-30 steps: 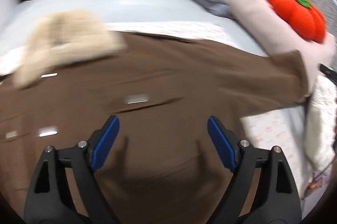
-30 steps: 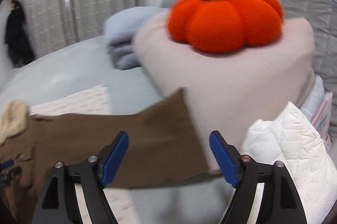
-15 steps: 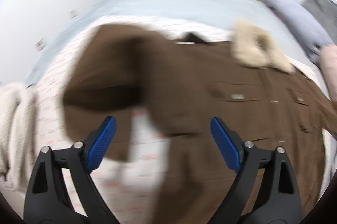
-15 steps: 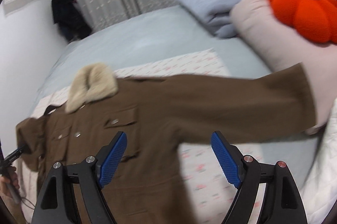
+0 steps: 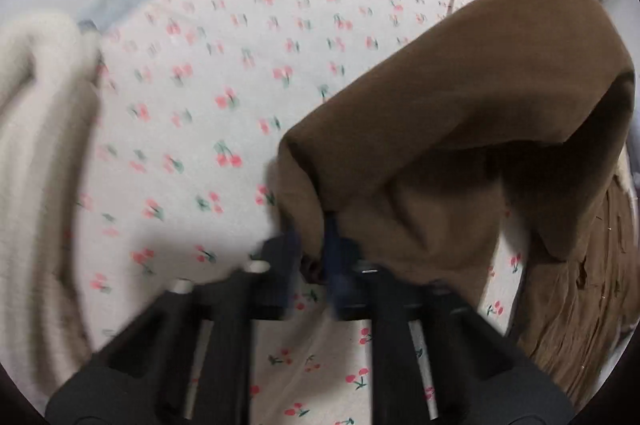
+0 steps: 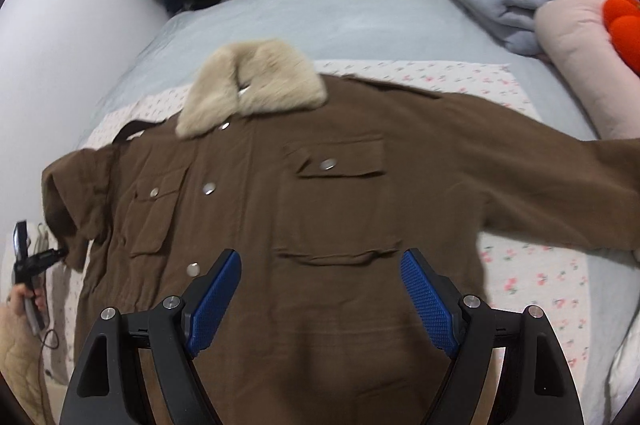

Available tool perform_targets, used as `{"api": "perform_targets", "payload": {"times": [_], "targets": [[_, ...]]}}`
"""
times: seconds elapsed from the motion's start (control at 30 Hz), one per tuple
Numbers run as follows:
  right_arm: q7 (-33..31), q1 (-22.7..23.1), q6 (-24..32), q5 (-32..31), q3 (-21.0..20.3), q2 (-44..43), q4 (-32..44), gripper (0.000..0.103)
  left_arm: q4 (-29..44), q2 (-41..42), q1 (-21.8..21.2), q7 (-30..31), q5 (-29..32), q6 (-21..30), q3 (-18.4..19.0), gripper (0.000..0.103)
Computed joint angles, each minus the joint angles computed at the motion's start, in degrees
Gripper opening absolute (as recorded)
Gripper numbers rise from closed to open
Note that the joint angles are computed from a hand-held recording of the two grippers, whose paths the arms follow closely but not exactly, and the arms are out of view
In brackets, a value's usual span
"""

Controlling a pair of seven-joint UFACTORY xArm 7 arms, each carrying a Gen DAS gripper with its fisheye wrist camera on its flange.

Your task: Fold large clothes

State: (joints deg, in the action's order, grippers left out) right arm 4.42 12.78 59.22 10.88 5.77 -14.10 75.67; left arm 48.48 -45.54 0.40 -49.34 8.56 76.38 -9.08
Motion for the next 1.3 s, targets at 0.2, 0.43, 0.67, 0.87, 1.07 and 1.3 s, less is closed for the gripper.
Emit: {"api": "perform_targets", "payload": {"times": [0.2, 0.43, 0.67, 0.87, 1.07, 1.3], "targets": [[0.4, 1.4, 0.7, -2.5, 2.0, 1.7, 2.2, 0.084, 22.7, 7.1, 6.6, 5.7, 15.6, 11.6, -5.3, 0.009], [2.4, 3.6, -1.1, -1.3, 3.2, 5.7, 5.0, 0.084, 40.6, 20.2, 9.7, 11.7, 28.6, 22.6, -4.3, 0.020], [0.8, 5.5, -1.4, -1.2, 3.9, 7.4, 5.7, 0.084, 33.3, 20.5, 6.4, 12.0, 38.2, 24.3, -6.8, 0.077], [3.5, 5.4, -3.5, -3.5, 3.8, 8.4, 5.8, 0.084, 30.7, 23.9, -2.6, 9.3, 23.4, 12.9, -5.3, 0.077], [1.8, 3.6, -3.7, -4.9, 2.1, 6.9, 2.3, 0.084, 25.1, 30.9, -8.7, 6.4, 16.6, -0.2, -4.5, 0.077], [1.0, -2.2, -6.4, -7.2, -1.8, 5.6, -4.4, 0.084, 16.5, 29.1, -8.3, -0.9, 24.2, 3.5, -4.0, 0.099]]}}
